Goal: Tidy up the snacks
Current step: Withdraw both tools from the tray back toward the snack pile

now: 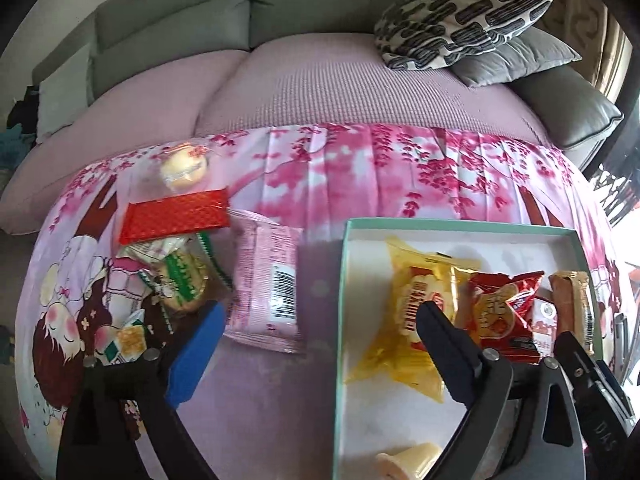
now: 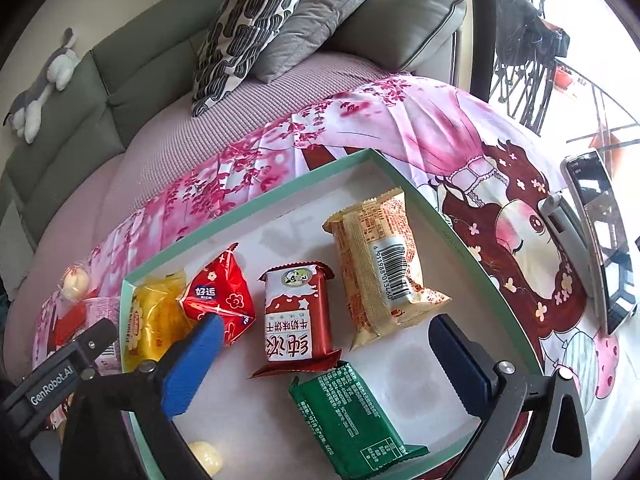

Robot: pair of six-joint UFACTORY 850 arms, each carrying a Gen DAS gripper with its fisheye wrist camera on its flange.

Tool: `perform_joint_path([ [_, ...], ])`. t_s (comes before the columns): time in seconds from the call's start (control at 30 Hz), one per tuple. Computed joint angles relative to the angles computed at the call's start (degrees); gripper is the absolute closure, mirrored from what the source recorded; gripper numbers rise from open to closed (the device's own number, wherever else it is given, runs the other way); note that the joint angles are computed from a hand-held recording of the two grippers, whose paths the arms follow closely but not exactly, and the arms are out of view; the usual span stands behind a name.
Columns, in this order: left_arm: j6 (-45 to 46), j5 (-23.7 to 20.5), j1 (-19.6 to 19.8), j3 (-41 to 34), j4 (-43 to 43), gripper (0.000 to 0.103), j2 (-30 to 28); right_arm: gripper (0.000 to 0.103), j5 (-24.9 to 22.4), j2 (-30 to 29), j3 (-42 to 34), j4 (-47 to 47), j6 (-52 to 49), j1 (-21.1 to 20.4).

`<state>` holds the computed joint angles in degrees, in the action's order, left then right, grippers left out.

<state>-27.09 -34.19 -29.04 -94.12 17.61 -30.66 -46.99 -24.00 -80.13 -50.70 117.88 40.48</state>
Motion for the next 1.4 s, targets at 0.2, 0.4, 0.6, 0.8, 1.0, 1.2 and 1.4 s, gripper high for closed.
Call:
perform_joint_path([
  [0.2, 0.8, 0.6, 0.6, 1.7, -0.9, 0.006, 1.2, 0.0, -0.4, -0.3, -0.6, 1.1, -0.9, 0.0],
  [0.4, -1.7, -1.1, 1.7, 3.5, 2.5, 0.006, 2.7, 0.0, -1.5, -1.9, -3.4, 2.4, -4.0, 0.5],
  [0.6, -5.4, -1.8, 3.8, 5.9, 5.6, 0.006, 4.3, 0.0, -0.3, -3.4, -6.0, 1.7, -6.1, 1.2],
  [0.8, -8.2, -3.0, 6.2, 7.8, 7.3, 0.006, 5.5, 0.0, 2.2, -6.0, -9.9, 4.2, -11.0, 1.6],
  [1.0, -8.3, -2.7, 8.8, 9.7, 5.8, 0.006, 6.9, 0.0, 1.9, -9.6, -15.1, 6.5, -16.5, 2.5],
  [1.2, -6.7, -2.4, 12.3, 11.0, 2.2, 0.006, 7.7, 0.0, 0.6, -13.9, -21.7, 8.9, -23.0, 3.7],
  [1.4, -5.6, -3.2, 14.9, 11.4, -1.7, 0.006, 7.4, 0.0, 0.5, -18.5, -28.7, 12.0, -30.0, 4.8],
])
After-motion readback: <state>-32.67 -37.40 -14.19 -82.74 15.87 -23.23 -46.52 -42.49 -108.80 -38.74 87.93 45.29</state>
